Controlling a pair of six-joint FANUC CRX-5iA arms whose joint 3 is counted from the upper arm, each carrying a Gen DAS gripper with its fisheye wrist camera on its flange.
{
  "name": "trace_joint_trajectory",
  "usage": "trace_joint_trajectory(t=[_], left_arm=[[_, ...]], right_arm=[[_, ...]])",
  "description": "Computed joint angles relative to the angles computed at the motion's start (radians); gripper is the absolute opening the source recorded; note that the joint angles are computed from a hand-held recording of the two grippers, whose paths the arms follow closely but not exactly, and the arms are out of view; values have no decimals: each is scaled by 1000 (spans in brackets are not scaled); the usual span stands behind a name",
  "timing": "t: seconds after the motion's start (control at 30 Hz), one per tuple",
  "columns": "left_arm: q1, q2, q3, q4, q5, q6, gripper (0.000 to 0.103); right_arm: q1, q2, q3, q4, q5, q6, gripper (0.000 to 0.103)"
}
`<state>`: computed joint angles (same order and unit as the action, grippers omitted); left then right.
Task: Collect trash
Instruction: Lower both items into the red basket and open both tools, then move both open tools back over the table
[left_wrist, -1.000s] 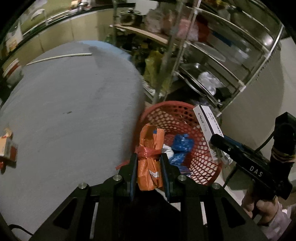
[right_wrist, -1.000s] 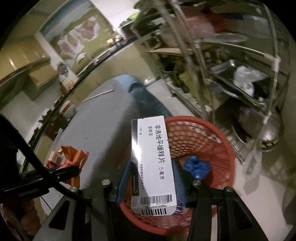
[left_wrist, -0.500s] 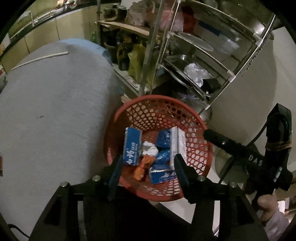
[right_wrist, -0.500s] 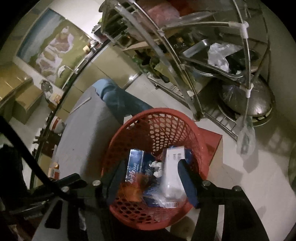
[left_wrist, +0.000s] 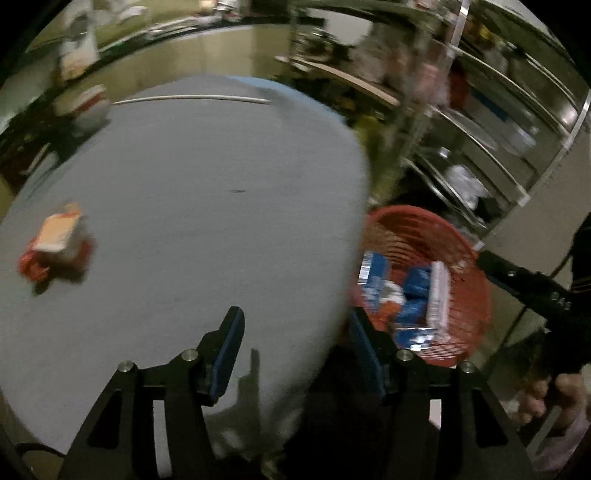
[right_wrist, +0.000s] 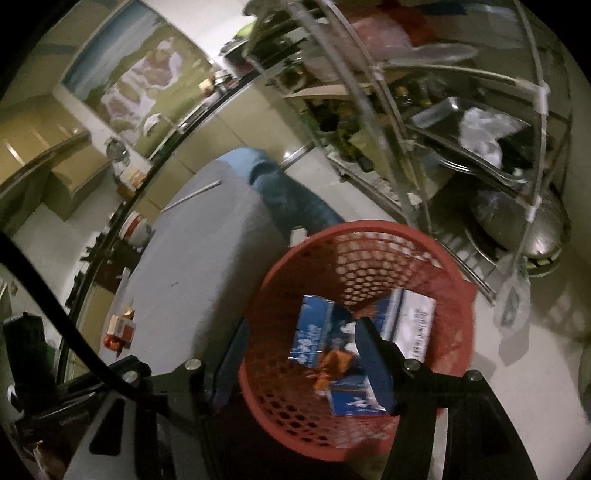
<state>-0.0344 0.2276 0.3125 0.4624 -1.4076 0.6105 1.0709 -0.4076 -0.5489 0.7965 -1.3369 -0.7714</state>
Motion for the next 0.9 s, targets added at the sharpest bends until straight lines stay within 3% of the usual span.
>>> trace_joint_trajectory(t=[0.23,0.63,0.9], left_arm=[[112,7,-6,0,74,46,62],[250,103,91,-63,155,203,62],[282,141,111,-92,198,262,62]], right_arm=[[-73,112,107,-3,110,164,64],[-219,407,412,-148,407,620,64],[-198,543,549,-214,409,794,63]])
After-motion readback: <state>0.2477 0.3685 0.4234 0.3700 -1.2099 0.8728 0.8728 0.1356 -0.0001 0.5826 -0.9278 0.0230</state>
